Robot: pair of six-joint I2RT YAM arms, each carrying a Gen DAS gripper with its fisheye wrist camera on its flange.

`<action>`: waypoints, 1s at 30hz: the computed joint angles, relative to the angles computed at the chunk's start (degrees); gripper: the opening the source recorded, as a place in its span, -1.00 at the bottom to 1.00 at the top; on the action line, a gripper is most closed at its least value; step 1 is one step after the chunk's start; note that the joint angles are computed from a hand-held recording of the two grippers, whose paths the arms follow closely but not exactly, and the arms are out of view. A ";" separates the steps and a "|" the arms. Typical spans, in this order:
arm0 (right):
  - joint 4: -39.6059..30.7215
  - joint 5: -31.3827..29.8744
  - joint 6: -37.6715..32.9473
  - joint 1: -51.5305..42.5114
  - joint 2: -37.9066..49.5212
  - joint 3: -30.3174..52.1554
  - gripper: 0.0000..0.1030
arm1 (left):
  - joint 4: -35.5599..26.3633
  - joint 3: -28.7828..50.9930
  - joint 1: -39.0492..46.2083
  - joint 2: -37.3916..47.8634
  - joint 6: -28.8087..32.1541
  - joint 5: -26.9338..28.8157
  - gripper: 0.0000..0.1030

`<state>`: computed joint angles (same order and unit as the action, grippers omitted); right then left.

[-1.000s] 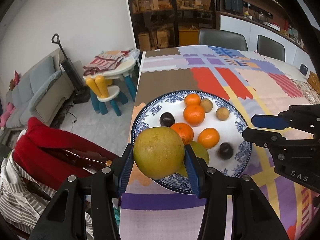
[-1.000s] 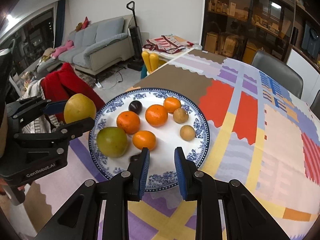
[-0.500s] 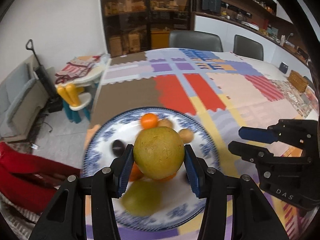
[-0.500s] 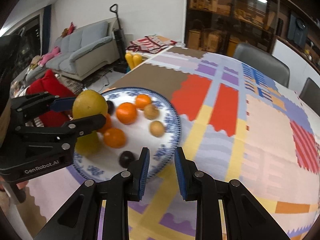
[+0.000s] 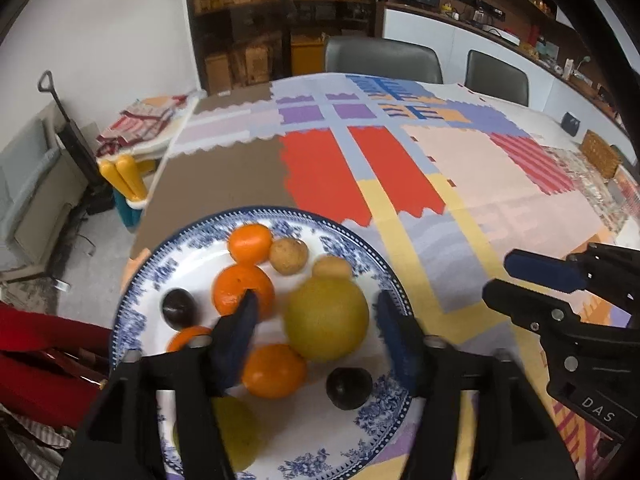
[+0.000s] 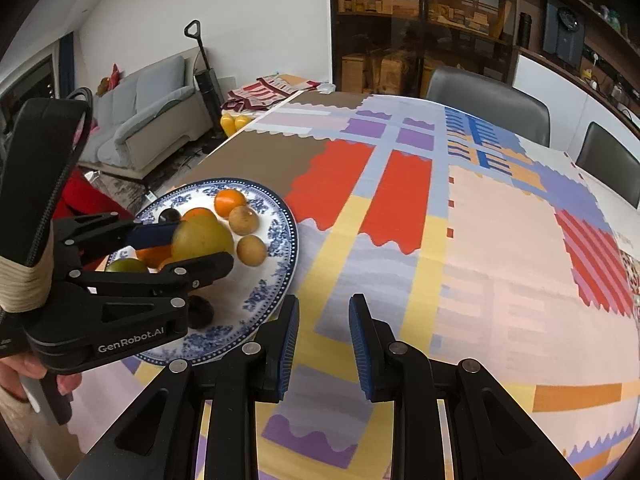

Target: Organize fruits

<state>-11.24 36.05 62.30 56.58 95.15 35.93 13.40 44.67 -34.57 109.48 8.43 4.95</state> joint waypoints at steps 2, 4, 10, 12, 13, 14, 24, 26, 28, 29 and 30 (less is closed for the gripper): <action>0.77 -0.04 0.01 -0.04 -0.59 -0.90 -0.47 | 0.75 -0.94 -0.53 -1.19 -0.03 -1.84 0.40; 1.02 0.09 0.48 0.05 -1.34 -1.69 -0.47 | 0.50 -1.77 -0.58 -2.59 -0.40 -1.86 0.40; -2.19 2.19 4.67 2.49 -4.87 -3.56 -0.40 | 1.08 -6.87 -2.54 -9.45 -3.24 -6.26 0.41; -4.42 3.46 6.99 4.15 -6.54 -4.06 -0.33 | 0.92 -9.38 -3.72 -13.34 -4.42 -7.70 0.42; -6.10 4.40 8.54 5.42 -7.46 -4.17 -0.33 | 0.62 -10.12 -4.40 -14.57 -4.99 -8.77 0.46; -8.28 5.36 10.38 6.90 -8.33 -4.06 -0.33 | 0.31 -11.08 -5.23 -16.28 -5.54 -9.92 0.46; -37.60 12.83 38.14 24.05 -11.79 1.49 0.07 | -6.48 -20.48 -14.75 -35.93 -13.29 -16.72 0.64; -43.40 13.23 45.16 27.66 -11.50 2.71 0.11 | -7.53 -22.13 -17.03 -39.25 -14.76 -18.24 0.69; -49.22 12.99 52.15 31.45 -10.78 4.06 0.19 | -9.10 -23.53 -19.14 -42.44 -16.47 -19.50 0.70; -51.50 12.71 54.68 32.65 -10.29 4.67 0.27 | -10.08 -24.10 -20.27 -44.01 -17.41 -20.33 0.72; -53.78 12.36 57.31 34.00 -9.43 5.46 0.30 | -11.31 -24.82 -21.73 -46.00 -18.57 -21.35 0.72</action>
<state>-65.01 48.41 119.61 90.58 85.72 41.40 2.09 19.85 -56.30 63.49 -10.14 -16.40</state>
